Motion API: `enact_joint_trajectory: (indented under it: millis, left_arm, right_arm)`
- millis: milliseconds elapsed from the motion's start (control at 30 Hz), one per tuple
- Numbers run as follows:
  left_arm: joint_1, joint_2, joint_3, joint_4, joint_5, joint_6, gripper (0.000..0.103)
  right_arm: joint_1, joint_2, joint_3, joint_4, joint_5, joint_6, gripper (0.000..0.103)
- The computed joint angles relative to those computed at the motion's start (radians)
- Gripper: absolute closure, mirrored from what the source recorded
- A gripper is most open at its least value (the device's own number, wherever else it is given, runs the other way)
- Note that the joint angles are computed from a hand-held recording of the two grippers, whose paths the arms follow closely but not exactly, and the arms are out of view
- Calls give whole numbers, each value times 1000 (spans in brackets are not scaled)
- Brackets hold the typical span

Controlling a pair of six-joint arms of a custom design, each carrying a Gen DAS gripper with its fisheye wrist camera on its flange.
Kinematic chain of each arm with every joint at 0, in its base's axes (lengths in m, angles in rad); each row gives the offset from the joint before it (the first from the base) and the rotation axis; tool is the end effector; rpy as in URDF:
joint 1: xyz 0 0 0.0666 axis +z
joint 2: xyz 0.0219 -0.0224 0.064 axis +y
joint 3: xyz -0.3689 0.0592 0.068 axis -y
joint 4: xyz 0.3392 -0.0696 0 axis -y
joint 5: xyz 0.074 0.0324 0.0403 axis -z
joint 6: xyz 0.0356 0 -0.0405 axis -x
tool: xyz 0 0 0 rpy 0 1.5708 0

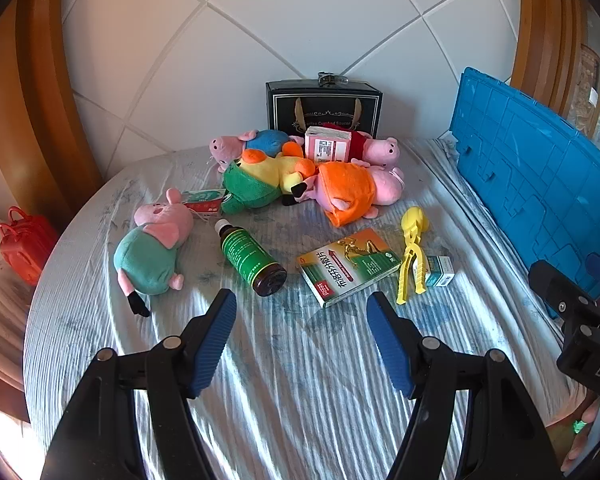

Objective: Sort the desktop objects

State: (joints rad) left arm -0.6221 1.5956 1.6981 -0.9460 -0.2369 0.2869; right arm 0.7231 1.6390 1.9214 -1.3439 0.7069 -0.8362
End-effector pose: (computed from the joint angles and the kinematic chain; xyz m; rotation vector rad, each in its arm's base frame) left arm 0.4179 -0.2899 0.4511 0.2915 2.3704 -0.1435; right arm 0.3828 0.3064 0.5002 0.3495 2.2769 -0.1820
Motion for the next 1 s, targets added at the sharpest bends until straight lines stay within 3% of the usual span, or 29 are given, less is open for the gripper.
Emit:
enact_joint_trajectory:
  millis: [400, 667, 833, 1000]
  left_arm:
    - [41, 85, 45, -46, 57, 15, 36]
    - [118, 185, 88, -60, 91, 5, 36]
    - [172, 275, 166, -117, 80, 19, 36]
    - [211, 392, 323, -200, 103, 56, 36]
  right_arm:
    - [-58, 31, -11, 27, -86, 25, 0]
    - [-133, 82, -11, 42, -182, 64, 0]
    - [-199, 123, -13, 62, -266, 89, 0]
    - [-269, 165, -7, 48, -313, 97, 0]
